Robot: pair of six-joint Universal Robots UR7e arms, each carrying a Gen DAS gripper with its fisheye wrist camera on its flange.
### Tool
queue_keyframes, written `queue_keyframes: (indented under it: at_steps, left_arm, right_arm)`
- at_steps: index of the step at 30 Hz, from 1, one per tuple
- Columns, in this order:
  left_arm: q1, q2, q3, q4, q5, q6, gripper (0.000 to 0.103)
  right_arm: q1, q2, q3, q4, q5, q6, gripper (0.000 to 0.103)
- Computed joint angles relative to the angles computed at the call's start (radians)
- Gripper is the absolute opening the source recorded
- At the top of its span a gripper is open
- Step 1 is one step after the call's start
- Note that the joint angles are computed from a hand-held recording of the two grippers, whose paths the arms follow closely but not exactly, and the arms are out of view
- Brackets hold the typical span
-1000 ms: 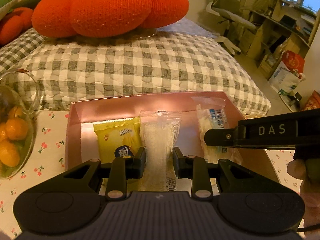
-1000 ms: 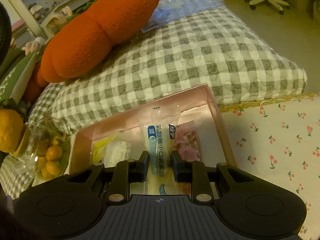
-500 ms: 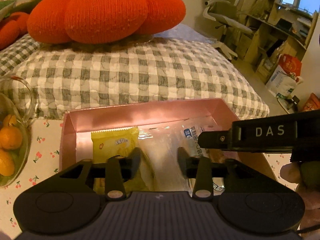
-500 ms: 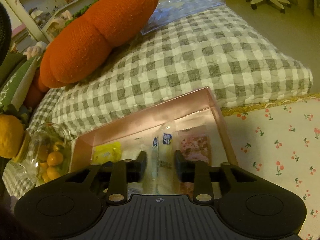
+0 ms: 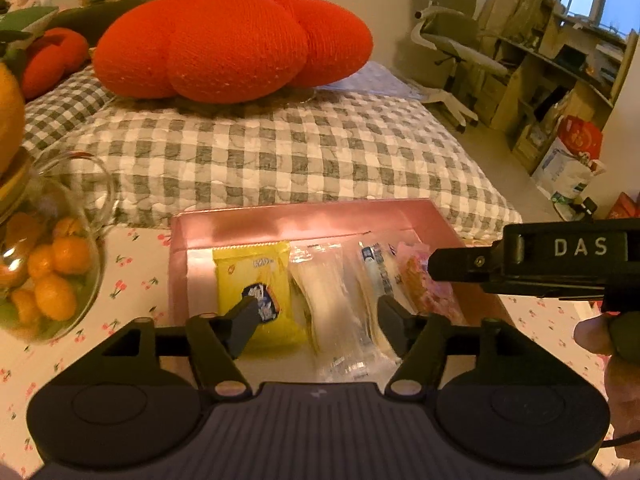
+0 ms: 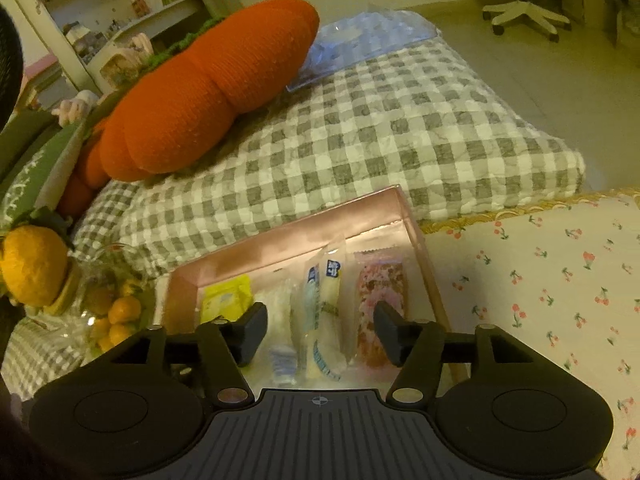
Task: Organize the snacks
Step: 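Open both tools to release the packets beside the earlier snacks, then withdraw both tools toward the red wrapped candies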
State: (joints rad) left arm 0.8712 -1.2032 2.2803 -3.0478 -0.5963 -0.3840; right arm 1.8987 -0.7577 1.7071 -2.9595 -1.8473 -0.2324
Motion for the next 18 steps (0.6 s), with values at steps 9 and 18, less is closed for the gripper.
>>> queue_keyframes:
  at_steps: [9, 18]
  left_arm:
    - [-0.087, -0.091, 0.064, 0.157, 0.032, -0.141, 0.077]
    - [-0.163, -0.16, 0.113, 0.306, 0.051, -0.264, 0.09]
  right_arm:
    - [0.027, -0.099, 0.108, -0.018, 0.001, -0.023, 0.073]
    - [0.037, -0.193, 0.215, -0.024, 0.018, -0.015, 0.081]
